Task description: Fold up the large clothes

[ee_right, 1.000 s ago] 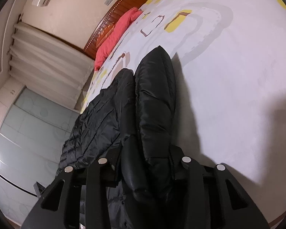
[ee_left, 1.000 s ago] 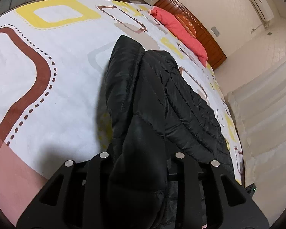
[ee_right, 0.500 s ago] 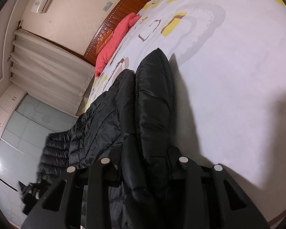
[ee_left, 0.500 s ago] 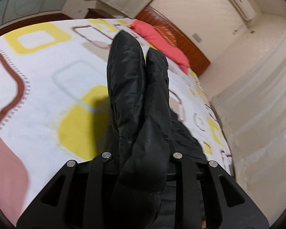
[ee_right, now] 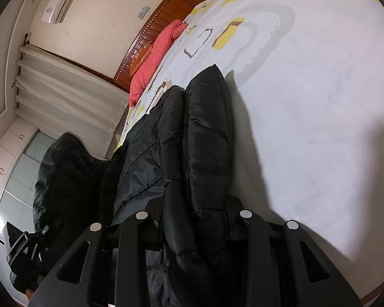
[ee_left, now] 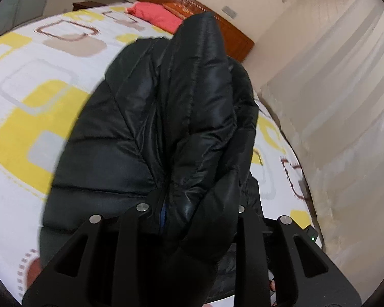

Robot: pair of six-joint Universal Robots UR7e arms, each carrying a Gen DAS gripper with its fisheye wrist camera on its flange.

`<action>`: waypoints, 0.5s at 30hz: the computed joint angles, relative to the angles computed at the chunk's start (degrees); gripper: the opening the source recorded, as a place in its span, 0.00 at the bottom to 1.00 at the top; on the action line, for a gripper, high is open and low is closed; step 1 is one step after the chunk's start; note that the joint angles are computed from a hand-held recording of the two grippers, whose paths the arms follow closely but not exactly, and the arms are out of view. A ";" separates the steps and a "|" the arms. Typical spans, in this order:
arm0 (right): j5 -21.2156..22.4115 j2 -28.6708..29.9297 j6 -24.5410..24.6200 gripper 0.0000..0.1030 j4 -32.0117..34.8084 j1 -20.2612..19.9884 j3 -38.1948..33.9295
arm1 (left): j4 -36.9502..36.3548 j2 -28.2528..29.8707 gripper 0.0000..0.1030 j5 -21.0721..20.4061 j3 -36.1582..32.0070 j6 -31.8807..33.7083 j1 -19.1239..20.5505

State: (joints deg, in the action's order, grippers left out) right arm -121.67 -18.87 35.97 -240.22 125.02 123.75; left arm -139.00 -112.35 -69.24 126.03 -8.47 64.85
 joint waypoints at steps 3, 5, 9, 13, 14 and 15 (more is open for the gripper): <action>0.20 0.11 -0.17 0.31 -0.48 -0.17 0.12 | -1.39 2.46 0.24 0.14 1.19 0.25 -0.38; 0.28 0.20 -0.33 0.31 -0.60 -0.34 0.03 | -2.41 4.18 0.24 1.07 2.32 0.33 -1.34; -0.24 0.83 0.77 0.29 -2.64 0.62 1.42 | -5.29 6.69 0.24 3.18 4.87 0.72 -3.13; 0.26 1.38 1.13 0.28 -4.43 0.44 2.02 | -8.67 8.63 0.24 4.71 6.89 1.74 -4.43; 0.27 1.39 1.12 0.28 -4.54 0.43 2.10 | -9.71 9.08 0.24 4.69 7.28 2.29 -4.35; 0.27 1.44 1.07 0.28 -4.63 0.40 2.09 | -10.22 9.58 0.24 4.48 7.11 2.84 -4.04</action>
